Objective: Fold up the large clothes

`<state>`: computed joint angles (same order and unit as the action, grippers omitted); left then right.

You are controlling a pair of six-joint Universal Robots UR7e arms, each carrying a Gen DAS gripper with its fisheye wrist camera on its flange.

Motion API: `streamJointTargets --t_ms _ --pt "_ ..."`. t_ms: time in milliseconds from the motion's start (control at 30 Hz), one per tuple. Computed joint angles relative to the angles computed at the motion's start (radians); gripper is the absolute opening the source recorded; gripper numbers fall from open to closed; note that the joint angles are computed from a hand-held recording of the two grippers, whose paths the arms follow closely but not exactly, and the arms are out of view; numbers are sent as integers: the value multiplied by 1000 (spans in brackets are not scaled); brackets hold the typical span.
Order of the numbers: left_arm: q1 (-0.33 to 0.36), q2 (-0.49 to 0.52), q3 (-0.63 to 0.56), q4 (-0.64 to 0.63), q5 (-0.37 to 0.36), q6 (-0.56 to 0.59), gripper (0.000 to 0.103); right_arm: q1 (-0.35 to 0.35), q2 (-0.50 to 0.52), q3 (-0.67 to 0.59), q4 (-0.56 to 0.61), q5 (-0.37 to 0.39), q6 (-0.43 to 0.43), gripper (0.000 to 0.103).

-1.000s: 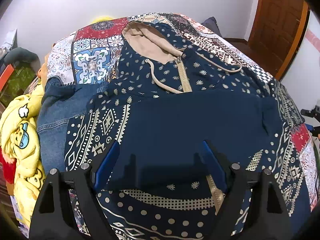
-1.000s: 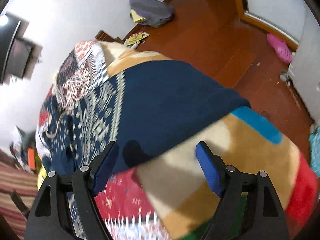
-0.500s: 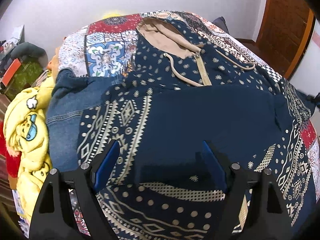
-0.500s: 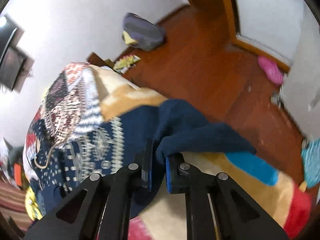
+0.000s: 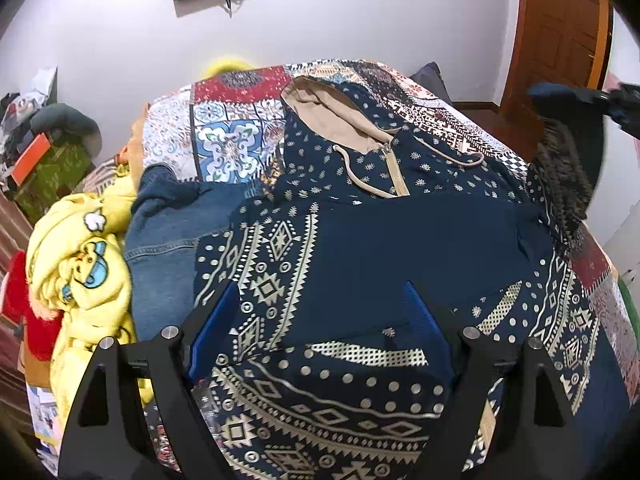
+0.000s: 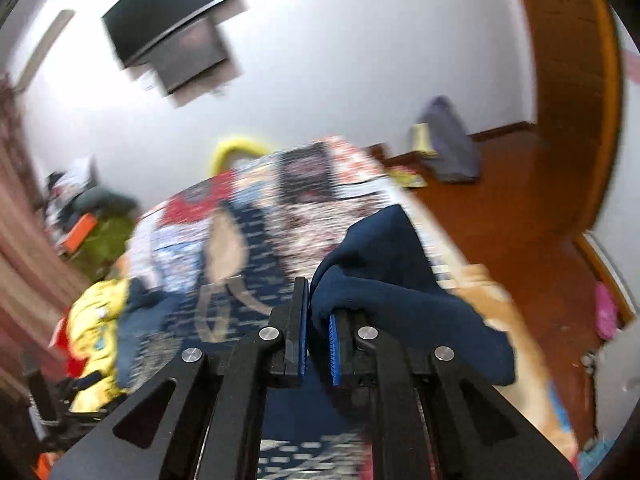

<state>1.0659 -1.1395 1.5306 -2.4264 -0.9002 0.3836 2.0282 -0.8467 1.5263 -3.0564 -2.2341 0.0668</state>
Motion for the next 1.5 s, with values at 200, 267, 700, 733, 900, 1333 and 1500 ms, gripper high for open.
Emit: streamJointTargets --t_ms 200,267,700,733,900,1333,1500 --pt "15 -32 15 6 -7 8 83 -15 141 -110 170 115 62 8" --pt "21 -38 19 13 0 3 83 -30 180 -134 243 144 88 8" --pt "1 -49 34 56 10 20 83 -60 142 -79 507 257 194 21" --pt "-7 -44 29 60 0 19 83 -56 112 -48 489 263 176 21" --pt "-59 -8 0 68 -45 30 83 -20 -2 77 360 191 125 24" --pt "-180 205 -47 109 -133 118 83 6 -196 310 74 -241 62 53" --pt "-200 318 -83 139 -124 130 83 -38 -224 367 108 -244 135 53"
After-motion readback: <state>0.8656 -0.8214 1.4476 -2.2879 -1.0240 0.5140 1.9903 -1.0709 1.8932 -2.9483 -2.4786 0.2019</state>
